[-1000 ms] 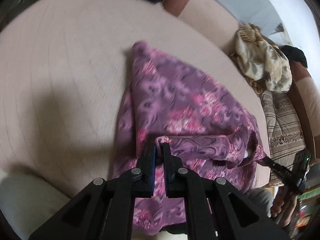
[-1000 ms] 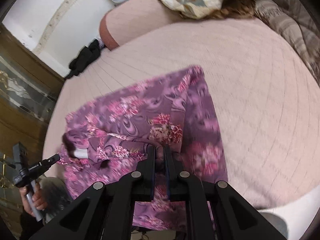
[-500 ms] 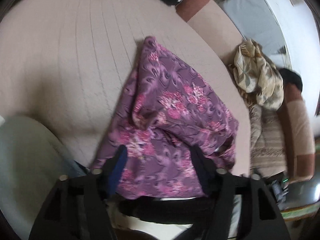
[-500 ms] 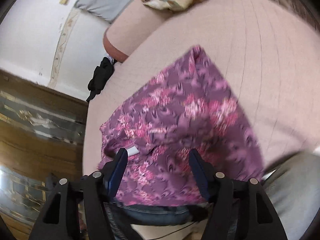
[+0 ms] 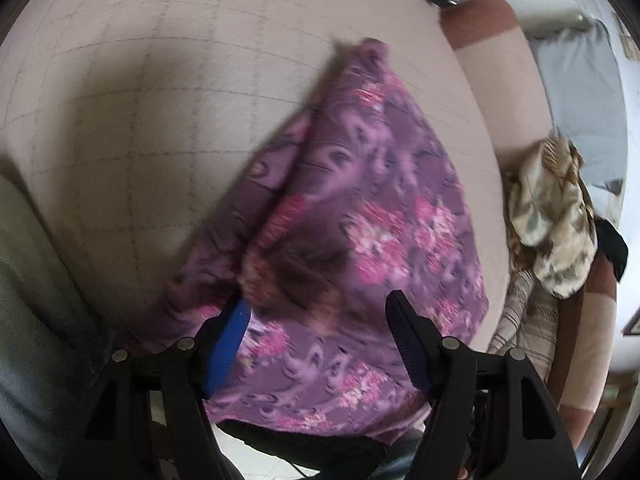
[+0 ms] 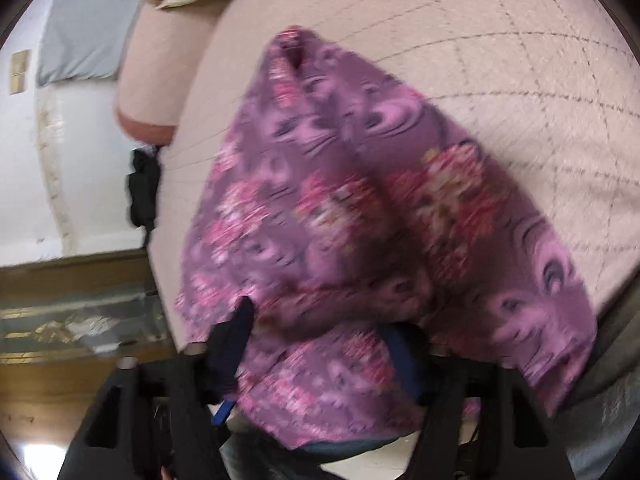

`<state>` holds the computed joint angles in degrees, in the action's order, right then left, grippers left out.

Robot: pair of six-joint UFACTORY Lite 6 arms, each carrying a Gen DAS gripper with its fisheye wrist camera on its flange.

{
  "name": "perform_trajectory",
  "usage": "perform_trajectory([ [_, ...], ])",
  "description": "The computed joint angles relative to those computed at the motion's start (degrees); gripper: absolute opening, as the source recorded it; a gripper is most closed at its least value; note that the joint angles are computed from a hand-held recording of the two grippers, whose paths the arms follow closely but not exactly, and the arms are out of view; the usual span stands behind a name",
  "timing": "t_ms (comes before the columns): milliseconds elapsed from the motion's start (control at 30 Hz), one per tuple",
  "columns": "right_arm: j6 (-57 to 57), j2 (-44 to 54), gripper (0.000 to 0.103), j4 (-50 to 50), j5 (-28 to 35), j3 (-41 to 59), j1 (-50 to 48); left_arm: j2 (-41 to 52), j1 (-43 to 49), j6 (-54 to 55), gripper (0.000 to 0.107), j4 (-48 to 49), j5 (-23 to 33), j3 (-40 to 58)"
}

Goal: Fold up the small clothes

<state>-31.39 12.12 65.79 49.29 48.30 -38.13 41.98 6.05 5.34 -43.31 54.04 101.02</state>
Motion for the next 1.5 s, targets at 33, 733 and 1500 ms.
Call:
perform_trajectory([
  [33, 0.02, 0.62, 0.055, 0.37, 0.2, 0.21, -0.48, -0.53, 0.54, 0.63, 0.069, -0.69, -0.7, -1.02],
  [733, -6.87, -27.28, 0.008, -16.53, 11.05, -0.78, -6.06, -19.25, 2.78, 24.12, 0.009, -2.4, -1.76, -17.75],
  [1500, 0.04, -21.48, 0.022, -26.49, 0.35, -11.44, 1.26, -20.03, -2.95, 16.29, 0.013, 14.56, -9.83, -24.08],
])
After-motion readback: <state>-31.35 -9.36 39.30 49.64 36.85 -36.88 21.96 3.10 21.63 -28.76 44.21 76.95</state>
